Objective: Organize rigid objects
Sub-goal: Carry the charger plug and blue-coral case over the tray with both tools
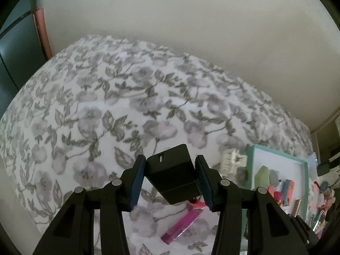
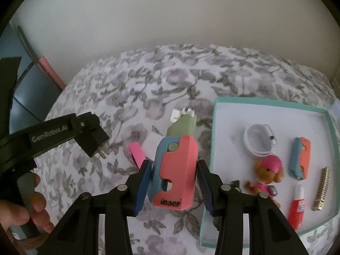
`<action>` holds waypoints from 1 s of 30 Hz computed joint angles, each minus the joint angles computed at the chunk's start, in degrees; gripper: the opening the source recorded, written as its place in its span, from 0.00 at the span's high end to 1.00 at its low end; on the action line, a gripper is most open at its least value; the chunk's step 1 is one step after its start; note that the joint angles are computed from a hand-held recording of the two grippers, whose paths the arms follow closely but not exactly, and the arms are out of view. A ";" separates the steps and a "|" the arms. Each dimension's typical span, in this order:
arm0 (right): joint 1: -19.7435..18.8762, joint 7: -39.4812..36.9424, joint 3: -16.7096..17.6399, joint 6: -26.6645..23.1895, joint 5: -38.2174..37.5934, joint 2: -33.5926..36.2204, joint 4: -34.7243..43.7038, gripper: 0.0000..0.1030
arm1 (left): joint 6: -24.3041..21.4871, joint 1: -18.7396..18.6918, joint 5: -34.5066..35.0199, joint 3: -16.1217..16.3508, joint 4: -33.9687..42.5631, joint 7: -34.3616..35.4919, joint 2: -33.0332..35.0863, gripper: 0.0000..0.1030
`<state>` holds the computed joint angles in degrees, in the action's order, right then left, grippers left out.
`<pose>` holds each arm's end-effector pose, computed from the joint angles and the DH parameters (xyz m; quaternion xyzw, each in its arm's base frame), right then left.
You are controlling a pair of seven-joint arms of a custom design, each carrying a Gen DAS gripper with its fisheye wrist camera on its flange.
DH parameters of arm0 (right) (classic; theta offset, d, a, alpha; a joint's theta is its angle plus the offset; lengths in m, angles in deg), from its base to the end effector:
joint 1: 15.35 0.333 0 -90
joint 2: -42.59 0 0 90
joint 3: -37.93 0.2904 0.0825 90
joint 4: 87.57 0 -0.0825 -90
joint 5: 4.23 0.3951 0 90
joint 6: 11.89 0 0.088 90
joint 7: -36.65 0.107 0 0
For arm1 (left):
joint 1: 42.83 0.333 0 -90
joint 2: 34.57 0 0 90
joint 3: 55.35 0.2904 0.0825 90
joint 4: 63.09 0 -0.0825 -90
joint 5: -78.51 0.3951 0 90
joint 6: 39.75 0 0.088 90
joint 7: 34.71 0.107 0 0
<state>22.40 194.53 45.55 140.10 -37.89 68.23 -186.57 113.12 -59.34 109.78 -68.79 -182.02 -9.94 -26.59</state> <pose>0.4857 0.4997 0.3473 -0.6890 0.6655 -0.1173 0.2619 0.5229 -0.3157 0.3795 -0.7432 0.6111 -0.2281 0.1489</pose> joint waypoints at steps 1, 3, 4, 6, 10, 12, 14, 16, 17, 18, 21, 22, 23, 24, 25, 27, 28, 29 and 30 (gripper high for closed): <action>0.18 0.98 -0.39 0.30 -0.51 -1.14 -1.15 0.55 | 0.47 -0.16 0.55 -0.04 -0.14 -0.26 -0.45 0.52; 0.34 2.98 -0.94 0.54 -1.60 -3.12 -3.13 0.55 | 1.25 -0.42 1.42 -0.12 -0.35 -0.82 -1.02 0.52; 0.28 3.90 -1.02 0.67 -2.07 -3.95 -4.03 0.55 | 1.32 -0.62 2.01 -0.20 -0.26 -1.04 -1.29 0.52; 0.08 6.43 -1.26 0.57 -3.09 -6.33 -6.52 0.55 | 1.48 -1.03 3.03 -0.42 0.03 -1.22 -1.74 0.52; -0.75 10.55 -1.10 -0.73 -5.58 -10.30 -10.36 0.55 | 1.14 -2.13 5.38 -0.95 1.48 -1.35 -1.77 0.52; -1.58 12.66 -0.83 -0.69 -6.51 -12.54 -12.71 0.55 | 1.64 -2.59 5.44 -1.34 2.11 -0.50 -1.63 0.52; -2.42 15.09 -0.61 -1.54 -7.52 -15.00 -15.09 0.55 | 1.64 -3.24 5.63 -1.72 3.27 0.50 -0.98 0.52; -3.23 17.05 -0.21 -2.99 -8.39 -17.28 -17.16 0.55 | 1.88 -3.81 5.21 -2.11 4.33 1.89 -0.20 0.52; -3.67 17.71 0.10 -3.40 -8.68 -18.05 -17.84 0.55 | 2.18 -4.05 4.61 -2.35 4.78 2.79 0.18 0.52; -4.16 18.78 0.28 -3.71 -8.99 -19.47 -19.29 0.55 | 2.29 -4.37 4.06 -2.63 5.43 3.84 0.72 0.52; -5.77 21.79 0.96 -4.12 -9.46 -23.21 -23.21 0.55 | 1.51 -5.80 3.53 -3.27 7.70 6.37 2.43 0.52; -6.33 23.03 1.15 -4.25 -9.69 -24.72 -24.77 0.55 | 1.35 -6.25 3.24 -3.47 8.31 7.17 2.89 0.52; -6.87 23.92 1.40 -4.32 -9.82 -25.92 -26.02 0.55 | 1.25 -6.72 2.97 -3.68 8.89 7.99 3.36 0.52; -7.41 24.86 1.62 -4.47 -9.98 -27.15 -27.28 0.55 | 0.99 -7.27 2.79 -3.90 9.64 8.83 3.99 0.52; -7.96 25.75 1.83 -4.69 -10.08 -28.56 -28.69 0.55 | 0.70 -7.80 2.82 -3.97 10.27 9.39 4.51 0.52; -8.94 27.00 2.31 -5.35 -10.18 -30.92 -30.98 0.55 | -0.18 -9.02 2.74 -4.39 11.93 11.13 5.94 0.52; -9.37 27.45 2.56 -5.92 -10.12 -31.93 -31.92 0.55 | -0.42 -9.39 2.30 -4.57 12.58 12.10 6.52 0.52; -9.75 27.47 2.78 -6.38 -9.92 -32.42 -32.33 0.55 | -0.73 -9.83 1.77 -4.86 13.40 13.25 7.30 0.52; -10.12 27.50 2.90 -7.20 -9.53 -33.29 -33.14 0.55 | -0.98 -10.19 1.19 -5.07 14.06 14.29 7.96 0.52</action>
